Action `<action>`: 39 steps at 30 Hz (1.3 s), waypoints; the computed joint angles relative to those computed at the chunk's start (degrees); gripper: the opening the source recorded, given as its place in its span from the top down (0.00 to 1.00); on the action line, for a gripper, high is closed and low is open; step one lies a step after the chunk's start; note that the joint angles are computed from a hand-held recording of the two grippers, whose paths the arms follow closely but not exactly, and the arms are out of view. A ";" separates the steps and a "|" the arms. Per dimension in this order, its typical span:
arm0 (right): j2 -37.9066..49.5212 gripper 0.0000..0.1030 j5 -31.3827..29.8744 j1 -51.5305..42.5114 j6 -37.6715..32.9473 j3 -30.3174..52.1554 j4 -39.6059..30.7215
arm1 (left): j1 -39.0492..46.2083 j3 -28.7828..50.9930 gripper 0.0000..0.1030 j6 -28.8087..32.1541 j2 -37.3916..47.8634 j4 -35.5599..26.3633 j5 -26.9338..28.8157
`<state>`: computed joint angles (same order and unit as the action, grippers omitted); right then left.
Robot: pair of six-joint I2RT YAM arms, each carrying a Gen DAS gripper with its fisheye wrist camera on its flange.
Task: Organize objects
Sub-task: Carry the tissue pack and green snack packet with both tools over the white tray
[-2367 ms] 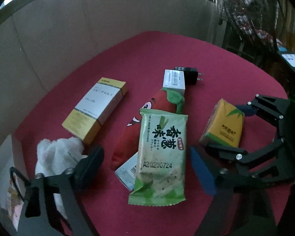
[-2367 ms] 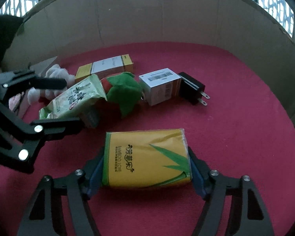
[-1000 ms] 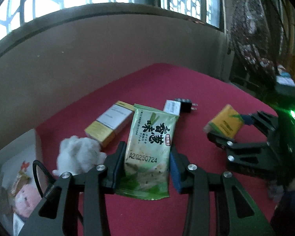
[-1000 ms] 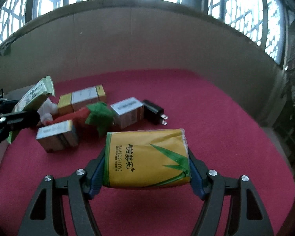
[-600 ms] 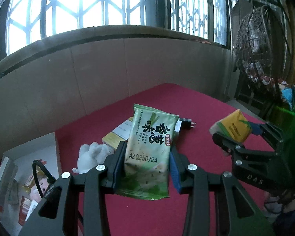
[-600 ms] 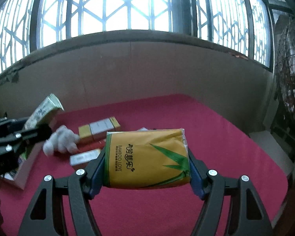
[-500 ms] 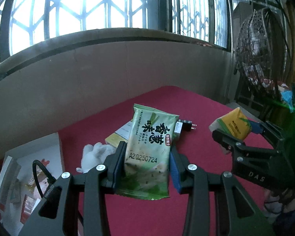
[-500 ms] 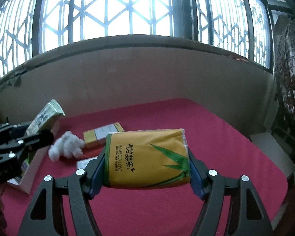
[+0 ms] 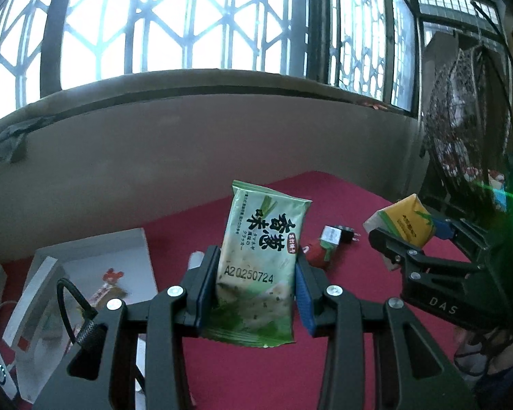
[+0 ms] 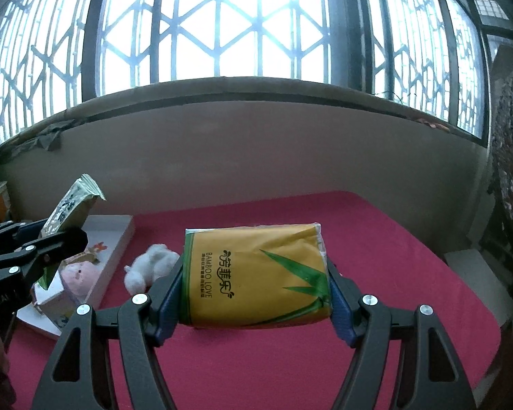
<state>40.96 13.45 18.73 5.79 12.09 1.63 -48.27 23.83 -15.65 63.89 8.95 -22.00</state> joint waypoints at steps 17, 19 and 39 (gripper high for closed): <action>13.46 0.26 13.54 18.72 4.36 5.45 5.93 | 9.82 -6.91 0.61 -0.84 -19.49 -10.93 3.82; 15.22 0.26 14.04 19.87 4.94 6.60 6.13 | 12.76 -7.60 0.61 -0.12 -21.89 -12.26 5.86; 33.06 0.26 17.85 30.33 7.26 18.36 9.05 | 39.00 -13.19 0.61 5.55 -33.28 -17.65 24.84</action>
<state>74.02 31.30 49.06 13.05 30.45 10.68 -9.27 10.63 -10.10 30.62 -8.70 2.84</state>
